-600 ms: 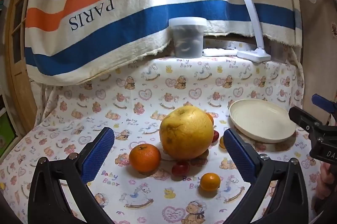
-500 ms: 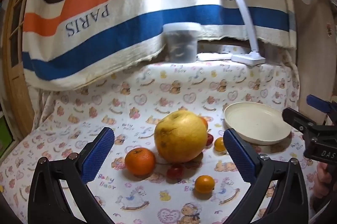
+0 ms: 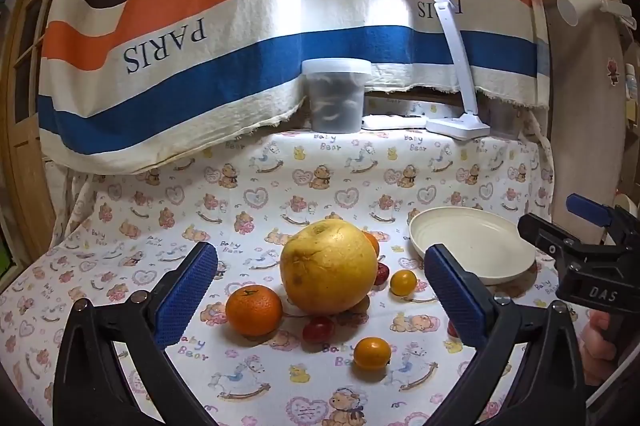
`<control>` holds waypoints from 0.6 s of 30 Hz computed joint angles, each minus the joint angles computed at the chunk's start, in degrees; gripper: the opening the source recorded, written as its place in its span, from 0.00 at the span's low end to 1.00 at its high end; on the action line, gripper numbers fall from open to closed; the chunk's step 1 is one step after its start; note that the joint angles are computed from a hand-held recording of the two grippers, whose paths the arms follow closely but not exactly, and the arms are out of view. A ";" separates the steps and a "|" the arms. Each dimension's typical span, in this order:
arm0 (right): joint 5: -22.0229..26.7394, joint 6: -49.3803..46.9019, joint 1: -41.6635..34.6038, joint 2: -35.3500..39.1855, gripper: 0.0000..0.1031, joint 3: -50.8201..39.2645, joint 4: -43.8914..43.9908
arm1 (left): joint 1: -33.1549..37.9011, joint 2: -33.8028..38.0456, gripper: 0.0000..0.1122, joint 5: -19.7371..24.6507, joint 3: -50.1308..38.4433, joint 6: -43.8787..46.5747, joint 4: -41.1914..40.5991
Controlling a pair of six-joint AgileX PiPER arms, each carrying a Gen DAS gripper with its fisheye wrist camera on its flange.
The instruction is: Organize fruits
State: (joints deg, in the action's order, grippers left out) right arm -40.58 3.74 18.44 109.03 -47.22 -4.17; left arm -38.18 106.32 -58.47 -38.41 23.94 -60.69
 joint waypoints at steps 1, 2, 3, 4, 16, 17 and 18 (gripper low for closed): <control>-0.49 0.57 -0.11 0.03 0.99 0.21 -0.99 | 0.32 -0.50 0.91 0.35 0.08 0.24 -0.13; -0.89 1.07 -0.31 0.11 0.99 0.35 -1.78 | 0.46 -0.85 0.91 0.56 0.17 0.34 -0.41; -0.95 1.28 -0.33 0.10 0.99 0.41 -2.08 | 0.61 -1.24 0.91 1.11 0.27 0.42 -0.44; -0.88 1.27 -0.32 0.10 0.99 0.40 -2.02 | 0.74 -1.49 0.91 1.60 0.46 0.29 0.01; -0.81 1.21 -0.27 0.04 0.99 0.40 -2.25 | 0.57 -2.10 0.92 2.77 0.25 1.92 1.46; -0.92 1.21 -0.31 0.03 0.99 0.45 -2.26 | 0.45 -2.08 0.92 2.42 0.43 1.66 1.37; -0.92 1.16 -0.27 0.05 0.99 0.44 -2.16 | 0.36 -2.07 0.92 2.14 0.47 1.57 1.10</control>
